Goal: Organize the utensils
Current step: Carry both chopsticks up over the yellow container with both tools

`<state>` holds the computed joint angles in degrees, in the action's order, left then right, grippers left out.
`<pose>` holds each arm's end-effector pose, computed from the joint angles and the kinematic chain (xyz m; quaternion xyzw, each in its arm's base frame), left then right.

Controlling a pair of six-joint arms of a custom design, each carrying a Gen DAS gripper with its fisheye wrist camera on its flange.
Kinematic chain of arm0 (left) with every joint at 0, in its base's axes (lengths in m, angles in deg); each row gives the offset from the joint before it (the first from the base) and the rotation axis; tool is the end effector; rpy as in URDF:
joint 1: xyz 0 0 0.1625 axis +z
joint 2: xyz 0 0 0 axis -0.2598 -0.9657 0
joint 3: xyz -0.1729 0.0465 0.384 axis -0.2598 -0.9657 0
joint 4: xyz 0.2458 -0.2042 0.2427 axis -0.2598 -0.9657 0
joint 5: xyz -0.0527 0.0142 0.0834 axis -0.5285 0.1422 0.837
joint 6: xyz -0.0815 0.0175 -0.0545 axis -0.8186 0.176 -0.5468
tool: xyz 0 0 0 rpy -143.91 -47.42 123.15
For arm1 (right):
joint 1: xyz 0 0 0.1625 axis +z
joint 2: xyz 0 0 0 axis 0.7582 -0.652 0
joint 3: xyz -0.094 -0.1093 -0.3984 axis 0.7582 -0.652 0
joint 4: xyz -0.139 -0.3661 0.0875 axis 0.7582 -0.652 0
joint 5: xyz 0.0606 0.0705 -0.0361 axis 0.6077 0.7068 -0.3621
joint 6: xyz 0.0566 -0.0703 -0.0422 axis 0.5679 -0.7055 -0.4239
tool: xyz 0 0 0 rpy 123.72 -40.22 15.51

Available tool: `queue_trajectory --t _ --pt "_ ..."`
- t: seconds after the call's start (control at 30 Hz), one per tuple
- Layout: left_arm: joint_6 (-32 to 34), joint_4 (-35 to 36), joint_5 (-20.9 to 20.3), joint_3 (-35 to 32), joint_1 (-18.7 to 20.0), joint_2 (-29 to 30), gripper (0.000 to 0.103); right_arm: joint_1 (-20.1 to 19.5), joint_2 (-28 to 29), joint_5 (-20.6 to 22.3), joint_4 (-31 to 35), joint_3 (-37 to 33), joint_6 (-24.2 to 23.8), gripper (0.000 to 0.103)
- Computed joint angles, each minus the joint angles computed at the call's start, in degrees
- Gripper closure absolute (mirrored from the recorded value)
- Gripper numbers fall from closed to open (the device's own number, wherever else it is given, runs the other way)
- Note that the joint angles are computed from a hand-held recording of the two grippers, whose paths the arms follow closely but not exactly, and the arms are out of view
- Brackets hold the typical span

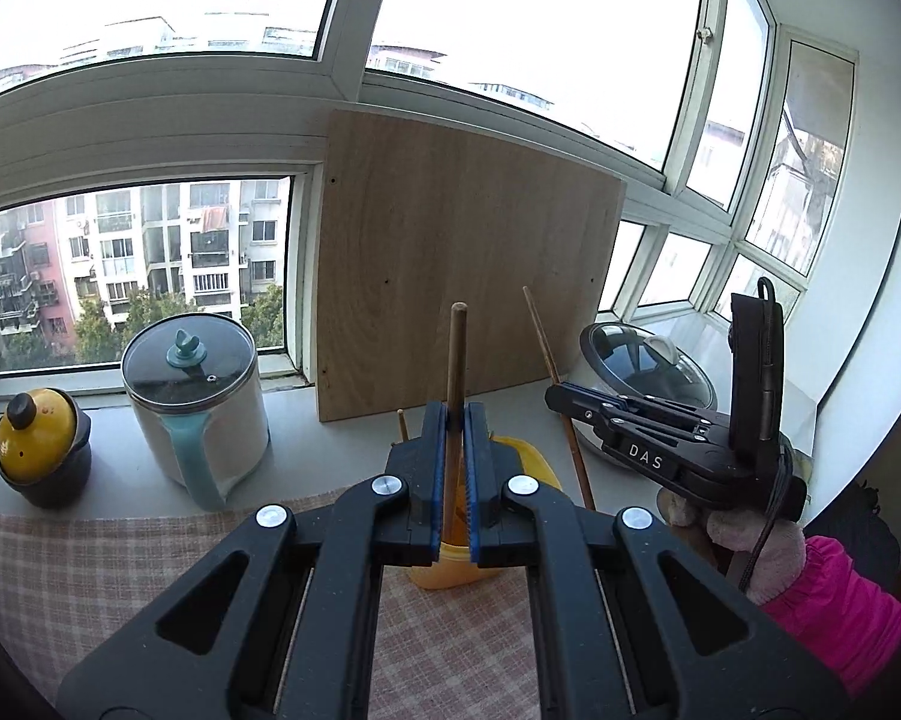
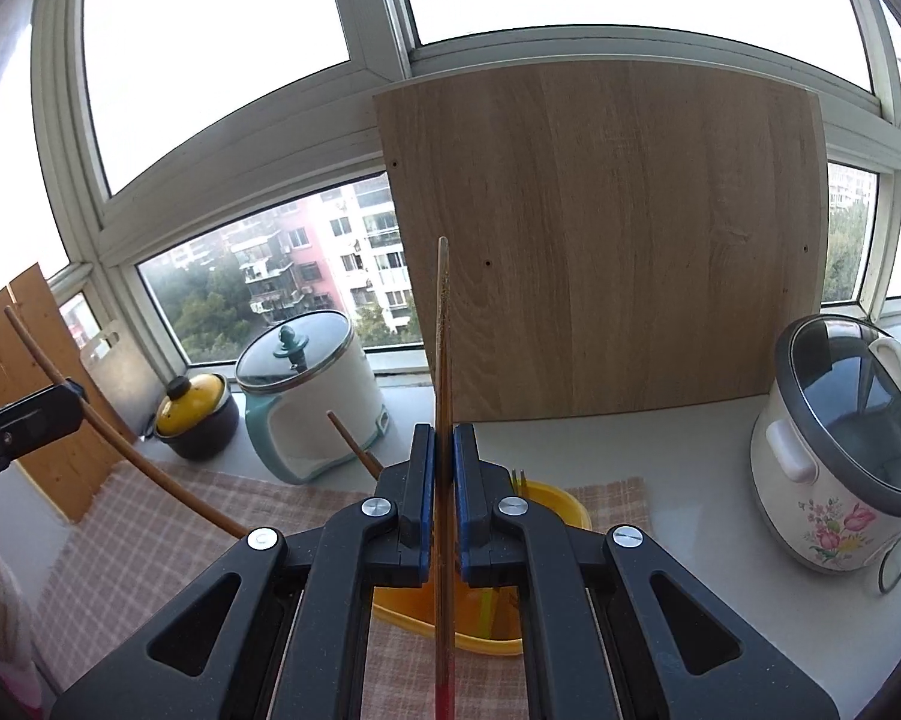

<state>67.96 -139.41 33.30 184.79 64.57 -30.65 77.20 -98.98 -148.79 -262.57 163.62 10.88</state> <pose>-0.1488 -0.4693 0.4992 0.2402 0.8623 -0.4131 0.1679 0.5044 -0.5456 0.0691 0.2741 -0.8687 0.3726 0.1771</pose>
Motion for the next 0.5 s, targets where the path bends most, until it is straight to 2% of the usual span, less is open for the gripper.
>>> queue_trajectory --t 0.5 --pt "-0.1 -4.6 -0.1 -2.2 3.5 8.0 0.100 -3.7 3.2 4.1 -1.9 -5.4 -5.5 0.098"
